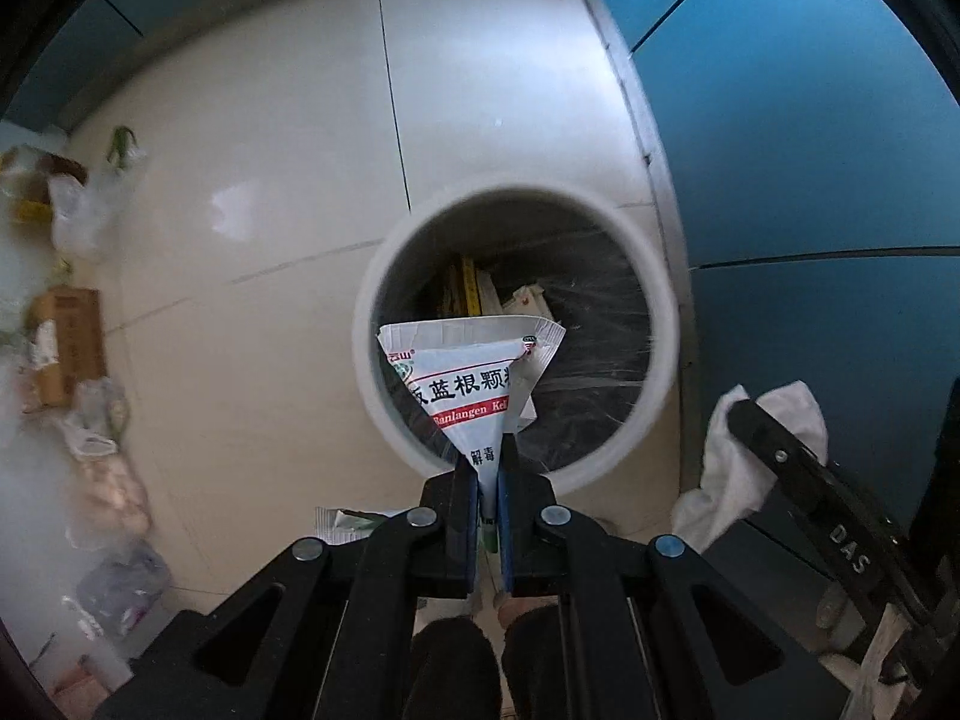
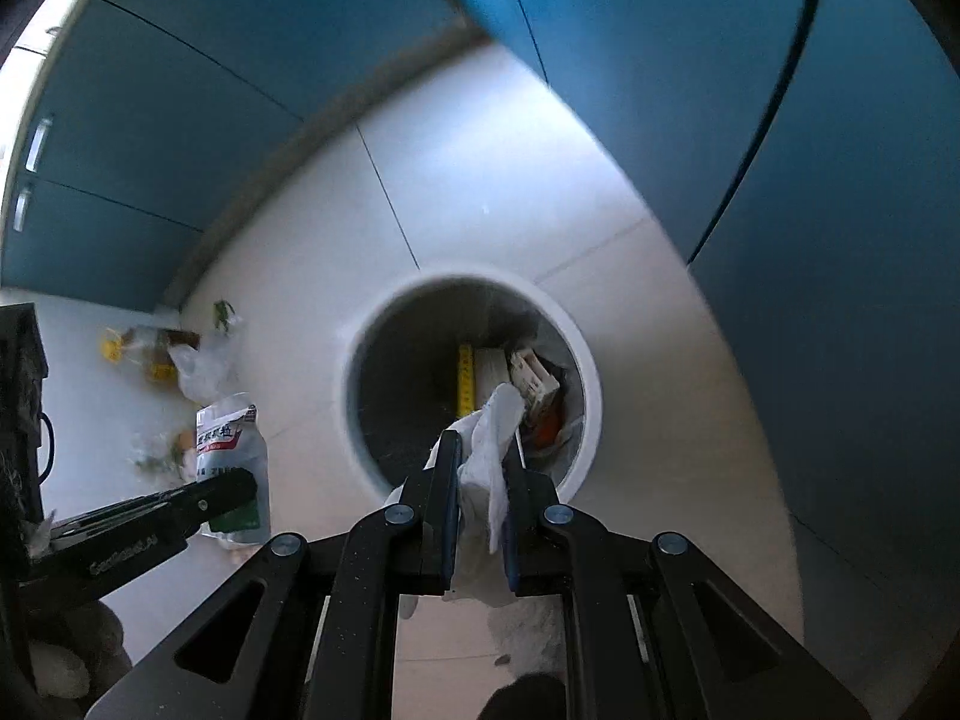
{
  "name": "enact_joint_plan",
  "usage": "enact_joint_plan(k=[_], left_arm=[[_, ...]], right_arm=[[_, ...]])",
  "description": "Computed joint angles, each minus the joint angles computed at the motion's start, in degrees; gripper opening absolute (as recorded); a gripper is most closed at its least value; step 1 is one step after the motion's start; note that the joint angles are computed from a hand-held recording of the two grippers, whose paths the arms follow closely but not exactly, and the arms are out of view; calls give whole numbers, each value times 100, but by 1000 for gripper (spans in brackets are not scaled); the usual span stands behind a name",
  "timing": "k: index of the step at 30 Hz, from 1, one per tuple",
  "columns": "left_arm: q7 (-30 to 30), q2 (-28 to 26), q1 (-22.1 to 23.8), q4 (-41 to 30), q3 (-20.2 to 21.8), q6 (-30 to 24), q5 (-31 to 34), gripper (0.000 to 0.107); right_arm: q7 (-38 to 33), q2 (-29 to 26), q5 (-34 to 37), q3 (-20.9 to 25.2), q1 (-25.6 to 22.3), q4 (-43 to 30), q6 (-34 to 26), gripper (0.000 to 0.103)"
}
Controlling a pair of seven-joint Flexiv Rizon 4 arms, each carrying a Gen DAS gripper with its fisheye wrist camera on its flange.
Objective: Collect trash
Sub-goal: 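Carry the sachet and tissue to the bin and open both tools over it, then swing both tools back from the bin toward the mat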
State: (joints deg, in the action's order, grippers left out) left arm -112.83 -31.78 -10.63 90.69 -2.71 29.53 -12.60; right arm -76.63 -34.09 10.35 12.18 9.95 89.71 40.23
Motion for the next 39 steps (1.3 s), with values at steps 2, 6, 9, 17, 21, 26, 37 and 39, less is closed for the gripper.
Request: enact_joint_plan(k=[2,6,9,17,21,26,37,39], left_arm=[[45,-128,14,86,-19,118,-32,4],[109,-264,59,159,-36,188,-117,8],[18,-229,48,194,-6,260,-145,9],[-106,-8,6,212,138,296,182,82],[-220,118,-19,146,224,106,434,102],[-455,360,-132,72,342,-126,900,102],[-906,1372,-261,-217,314,-1334,1625,102],[-918,1571,-265,-379,270,-1640,1724,102]], right_arm=[[-135,-309,58,3,-47,-14,159,12],[-322,-761,163,105,-134,-99,282,12],[-402,-935,194,172,-177,-214,241,13],[-398,-994,128,169,-173,-367,-51,47],[-378,-864,66,124,-114,-332,-95,59],[-314,-579,-247,-27,52,-172,-165,100],[-109,587,-1211,-271,400,155,-920,103],[-125,839,-1256,-268,424,89,-1186,103]])
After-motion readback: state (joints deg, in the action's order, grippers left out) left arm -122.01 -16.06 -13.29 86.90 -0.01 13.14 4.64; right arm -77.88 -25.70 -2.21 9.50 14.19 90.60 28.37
